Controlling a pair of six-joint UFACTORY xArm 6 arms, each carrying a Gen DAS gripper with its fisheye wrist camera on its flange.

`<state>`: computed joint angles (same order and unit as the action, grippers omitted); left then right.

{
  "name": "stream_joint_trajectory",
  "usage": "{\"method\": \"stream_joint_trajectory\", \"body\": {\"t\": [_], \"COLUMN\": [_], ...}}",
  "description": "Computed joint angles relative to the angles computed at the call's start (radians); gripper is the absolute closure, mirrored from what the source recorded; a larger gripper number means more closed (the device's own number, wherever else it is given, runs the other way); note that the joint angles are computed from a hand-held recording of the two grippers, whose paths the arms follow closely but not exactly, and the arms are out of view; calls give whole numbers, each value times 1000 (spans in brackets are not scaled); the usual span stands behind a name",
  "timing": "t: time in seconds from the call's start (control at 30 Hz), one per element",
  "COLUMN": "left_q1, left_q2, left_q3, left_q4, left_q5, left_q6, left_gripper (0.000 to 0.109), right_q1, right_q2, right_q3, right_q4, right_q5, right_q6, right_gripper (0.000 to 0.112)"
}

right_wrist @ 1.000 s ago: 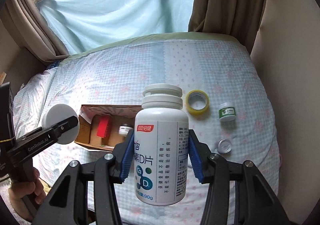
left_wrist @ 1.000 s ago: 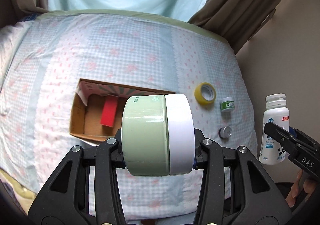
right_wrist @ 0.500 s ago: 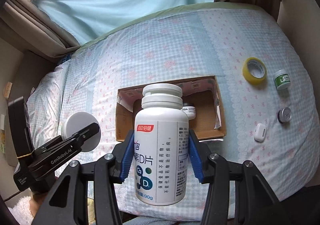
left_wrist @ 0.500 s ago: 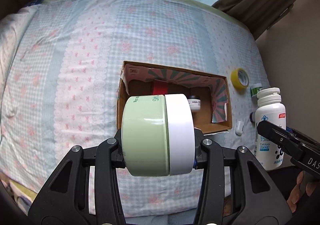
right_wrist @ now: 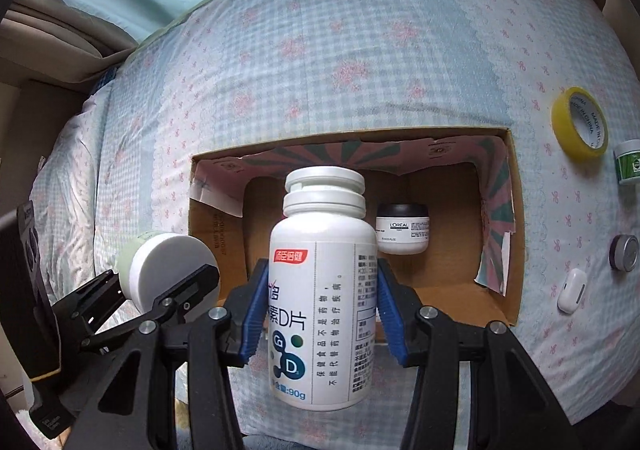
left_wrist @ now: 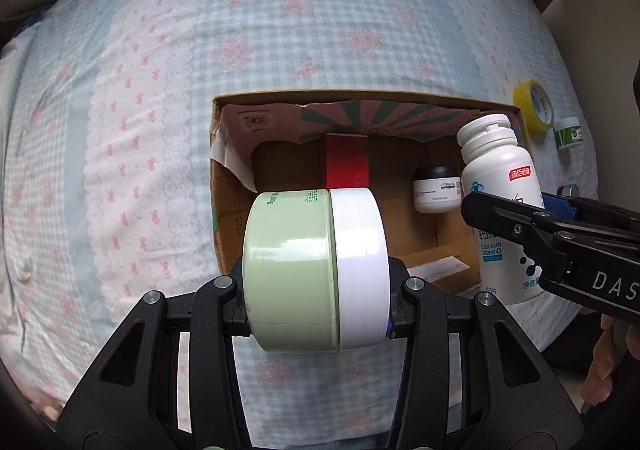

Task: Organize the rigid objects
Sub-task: 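Lower both items into the cardboard box and open both tools, then withdraw both tools from the box toward the remaining objects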

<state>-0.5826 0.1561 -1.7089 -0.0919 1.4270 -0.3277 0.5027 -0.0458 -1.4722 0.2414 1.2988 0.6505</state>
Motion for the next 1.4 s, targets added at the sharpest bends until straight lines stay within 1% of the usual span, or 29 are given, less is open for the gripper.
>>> {"method": "stream_joint_trajectory", "body": {"t": [0.23, 0.4, 0.47, 0.5, 0.53, 0.57, 0.6, 0.63, 0.67, 0.83, 0.97, 1.1, 1.23, 1.4], "left_q1": [8, -2, -3, -6, -11, -16, -19, -20, -22, -16, -16, -26, -34, -45], "left_q2": [108, 170, 185, 188, 191, 187, 173, 167, 166, 145, 115, 82, 36, -38], "left_q3": [-53, -125, -146, -154, -165, -167, -153, -149, -153, -131, -113, -103, -90, -67], "left_q4": [24, 42, 37, 39, 52, 68, 77, 81, 86, 75, 75, 102, 124, 140], "left_q5": [39, 73, 75, 72, 72, 66, 44, 40, 49, 51, 50, 51, 49, 51], "left_q6": [13, 72, 101, 115, 126, 134, 142, 153, 161, 145, 111, 96, 83, 51], "left_gripper": [69, 69, 67, 52, 13, 7, 6, 6, 6, 6, 6, 6, 6, 6], "right_q1": [-35, -48, -60, -65, -71, -79, -86, -92, -97, -111, -107, -92, -76, -40], "right_q2": [65, 91, 97, 100, 96, 91, 91, 87, 82, 80, 40, 8, -19, -55], "right_q3": [59, 62, 69, 70, 80, 90, 88, 91, 94, 66, 96, 103, 88, 56], "right_q4": [87, 131, 160, 166, 176, 190, 192, 189, 184, 152, 144, 106, 78, 21], "right_q5": [-66, -73, -86, -94, -107, -117, -116, -115, -116, -51, -74, -97, -91, -60], "right_q6": [-84, -122, -126, -121, -114, -103, -79, -65, -65, -85, -73, -40, -21, 17], "right_gripper": [66, 66, 66, 66, 63, 59, 42, 17, 9, 9, 9, 9, 9, 9]}}
